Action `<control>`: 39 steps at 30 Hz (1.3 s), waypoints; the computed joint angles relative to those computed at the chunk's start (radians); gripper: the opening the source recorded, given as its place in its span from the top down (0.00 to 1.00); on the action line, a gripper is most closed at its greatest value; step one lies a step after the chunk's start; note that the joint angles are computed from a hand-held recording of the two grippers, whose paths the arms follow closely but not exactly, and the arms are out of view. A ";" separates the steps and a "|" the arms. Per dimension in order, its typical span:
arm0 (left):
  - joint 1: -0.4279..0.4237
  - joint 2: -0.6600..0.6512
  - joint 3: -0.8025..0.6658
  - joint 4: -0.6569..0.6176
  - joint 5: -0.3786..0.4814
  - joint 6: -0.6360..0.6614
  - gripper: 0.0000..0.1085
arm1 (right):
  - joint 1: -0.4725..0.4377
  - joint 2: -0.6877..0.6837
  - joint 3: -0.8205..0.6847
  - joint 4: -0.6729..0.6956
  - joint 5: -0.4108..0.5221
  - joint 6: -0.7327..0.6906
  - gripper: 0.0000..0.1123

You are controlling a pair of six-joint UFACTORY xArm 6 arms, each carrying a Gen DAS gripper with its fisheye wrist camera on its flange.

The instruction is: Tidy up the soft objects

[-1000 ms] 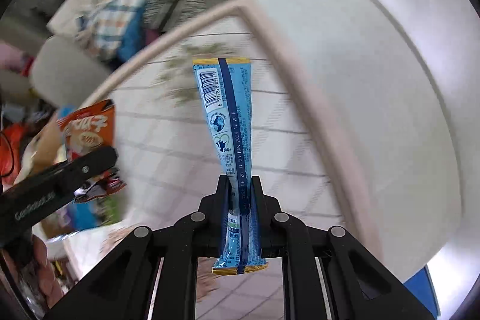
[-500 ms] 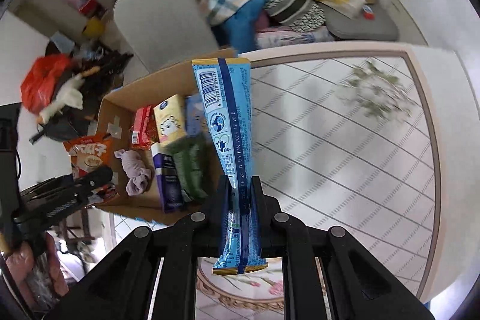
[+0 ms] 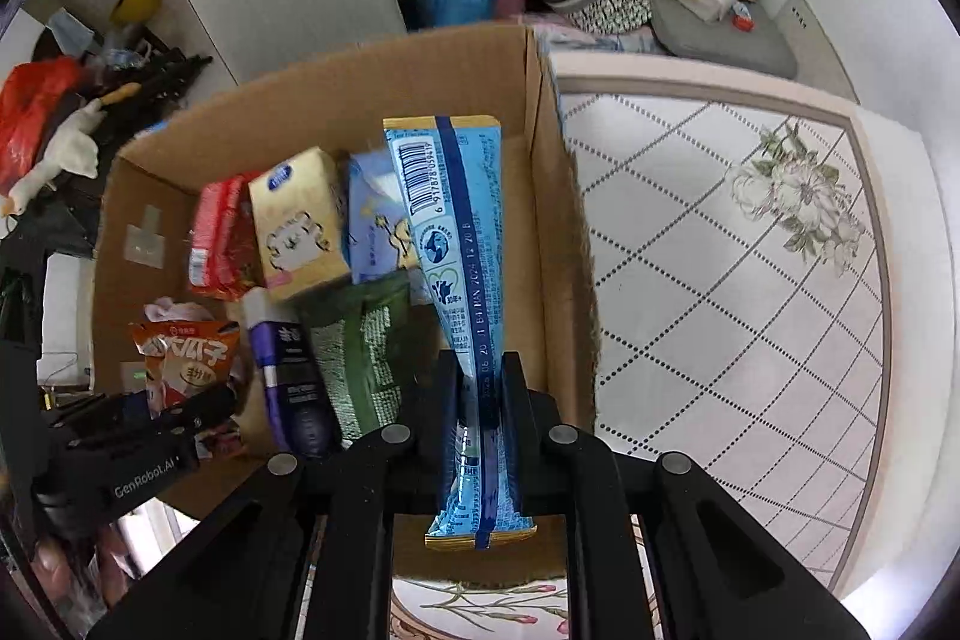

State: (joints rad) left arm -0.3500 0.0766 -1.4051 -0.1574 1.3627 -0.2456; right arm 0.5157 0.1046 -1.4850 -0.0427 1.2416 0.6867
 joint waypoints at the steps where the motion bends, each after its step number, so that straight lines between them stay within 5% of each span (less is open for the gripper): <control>1: 0.002 -0.003 0.006 -0.011 -0.001 0.003 0.61 | 0.000 0.011 -0.004 0.005 0.001 -0.001 0.86; 4: 0.007 -0.009 0.016 -0.021 -0.007 -0.007 0.53 | 0.002 0.022 -0.008 -0.004 0.007 0.007 0.82; 6: 0.001 -0.013 0.009 0.003 0.001 -0.021 0.29 | 0.001 0.021 -0.009 -0.004 0.008 0.015 0.63; 8: -0.006 -0.026 0.009 0.030 -0.008 -0.029 0.22 | 0.003 0.017 -0.011 -0.003 0.009 0.017 0.46; 11: -0.008 -0.046 0.007 0.054 -0.015 -0.043 0.19 | 0.008 0.004 -0.011 -0.012 0.012 0.030 0.42; 18: -0.013 -0.113 0.002 0.103 -0.031 -0.073 0.18 | 0.026 -0.019 -0.018 0.002 0.059 0.032 0.41; 30: -0.067 -0.288 0.090 0.231 -0.076 -0.162 0.18 | 0.095 -0.114 0.011 -0.023 0.104 0.088 0.12; 39: -0.099 -0.373 0.099 0.260 -0.060 -0.199 0.18 | 0.141 -0.206 0.032 -0.093 0.137 0.129 0.11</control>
State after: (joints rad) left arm -0.4487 -0.2960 -1.3064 0.1030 1.3027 -0.4443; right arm 0.6564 -0.1012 -1.4534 -0.1354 1.3785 0.8156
